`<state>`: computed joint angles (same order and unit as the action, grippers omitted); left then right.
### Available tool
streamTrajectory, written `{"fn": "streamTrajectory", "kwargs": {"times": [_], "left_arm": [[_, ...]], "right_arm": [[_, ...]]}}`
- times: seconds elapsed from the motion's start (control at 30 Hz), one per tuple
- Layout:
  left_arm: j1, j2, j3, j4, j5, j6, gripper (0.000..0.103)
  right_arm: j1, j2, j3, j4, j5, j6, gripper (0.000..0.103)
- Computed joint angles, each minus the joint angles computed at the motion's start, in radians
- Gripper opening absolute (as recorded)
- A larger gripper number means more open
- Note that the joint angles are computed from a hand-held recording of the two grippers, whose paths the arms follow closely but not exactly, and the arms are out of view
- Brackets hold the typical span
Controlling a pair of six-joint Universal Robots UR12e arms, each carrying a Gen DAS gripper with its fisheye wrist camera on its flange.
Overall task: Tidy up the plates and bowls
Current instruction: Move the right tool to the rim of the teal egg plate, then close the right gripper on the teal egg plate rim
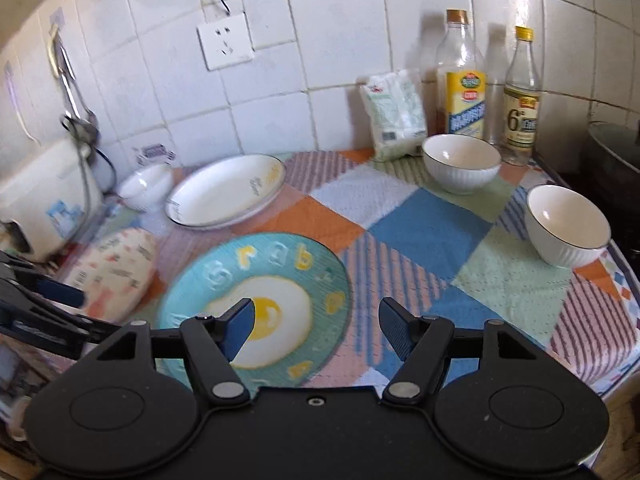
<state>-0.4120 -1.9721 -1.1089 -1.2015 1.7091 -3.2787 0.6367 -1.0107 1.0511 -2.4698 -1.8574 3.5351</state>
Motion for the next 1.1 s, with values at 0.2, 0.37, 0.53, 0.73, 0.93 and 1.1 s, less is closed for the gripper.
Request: {"fn": "streamTrajectory", "kwargs": {"times": [0.2,0.37,0.53,0.73,0.93,1.1], "left_arm": [[0.006,-0.006,-0.026,0.019,-0.003,-0.059,0.076],[0.021,-0.018,-0.034,0.044,-0.053,-0.162,0.078],[0.029,-0.033,-0.028,0.072,-0.081,-0.226,0.076],[0.032,-0.047,-0.006,0.063,-0.132,-0.151,0.026],[0.020,-0.068,0.034,0.026,-0.112,-0.103,0.017],[0.039,-0.076,0.021,0.063,-0.150,-0.110,0.029]], "right_arm": [[-0.018,0.020,-0.005,0.053,0.080,0.045,0.073],[-0.033,0.043,-0.023,0.098,0.139,0.105,0.072],[-0.047,0.047,-0.004,0.049,0.191,0.191,0.057],[-0.063,0.050,0.016,0.000,0.243,0.262,0.018],[-0.073,0.046,0.030,-0.024,0.280,0.268,0.017],[-0.084,0.041,0.049,-0.059,0.314,0.304,0.015]]}}
